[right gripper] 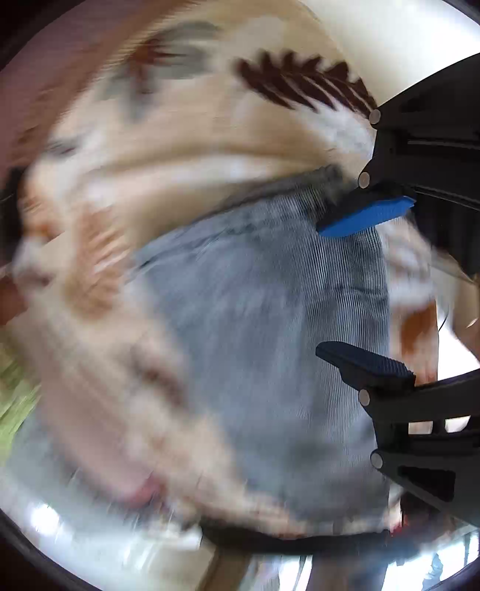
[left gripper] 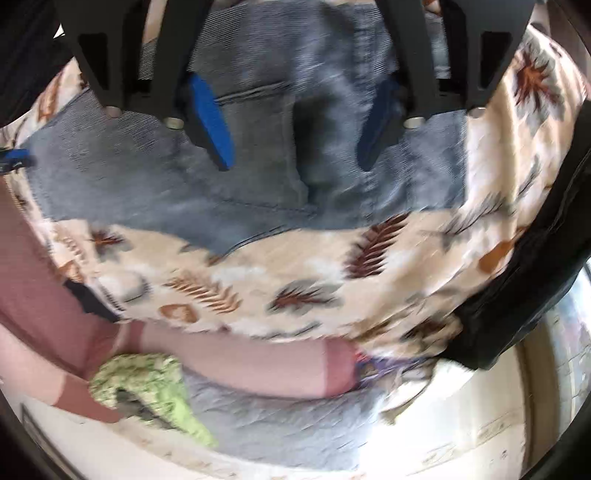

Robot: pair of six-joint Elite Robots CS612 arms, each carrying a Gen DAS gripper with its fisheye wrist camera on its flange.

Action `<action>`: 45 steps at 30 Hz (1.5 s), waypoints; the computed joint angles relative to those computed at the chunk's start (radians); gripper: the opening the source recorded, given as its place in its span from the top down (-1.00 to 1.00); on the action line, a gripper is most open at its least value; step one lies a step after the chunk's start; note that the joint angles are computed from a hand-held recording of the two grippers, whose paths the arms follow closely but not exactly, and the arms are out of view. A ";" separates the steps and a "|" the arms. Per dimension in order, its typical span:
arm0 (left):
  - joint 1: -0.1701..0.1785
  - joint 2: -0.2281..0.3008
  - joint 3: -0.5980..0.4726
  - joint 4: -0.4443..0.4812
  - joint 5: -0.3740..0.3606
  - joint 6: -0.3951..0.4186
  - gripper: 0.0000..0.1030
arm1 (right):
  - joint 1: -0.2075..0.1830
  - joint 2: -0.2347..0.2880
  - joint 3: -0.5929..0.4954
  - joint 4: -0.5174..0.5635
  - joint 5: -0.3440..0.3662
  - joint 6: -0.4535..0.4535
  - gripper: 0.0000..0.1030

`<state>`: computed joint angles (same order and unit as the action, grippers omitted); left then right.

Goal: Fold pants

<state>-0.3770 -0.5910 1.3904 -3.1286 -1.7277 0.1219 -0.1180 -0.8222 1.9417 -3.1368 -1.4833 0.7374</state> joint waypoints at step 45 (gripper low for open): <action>-0.046 0.061 -0.020 -0.020 0.163 0.016 -0.62 | -0.004 0.103 0.072 -0.675 0.169 0.039 -0.47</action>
<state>-0.4227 -0.5303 1.3703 -3.1490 -1.5643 0.1375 -0.1216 -0.7196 2.0139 -3.8123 -1.3147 0.7763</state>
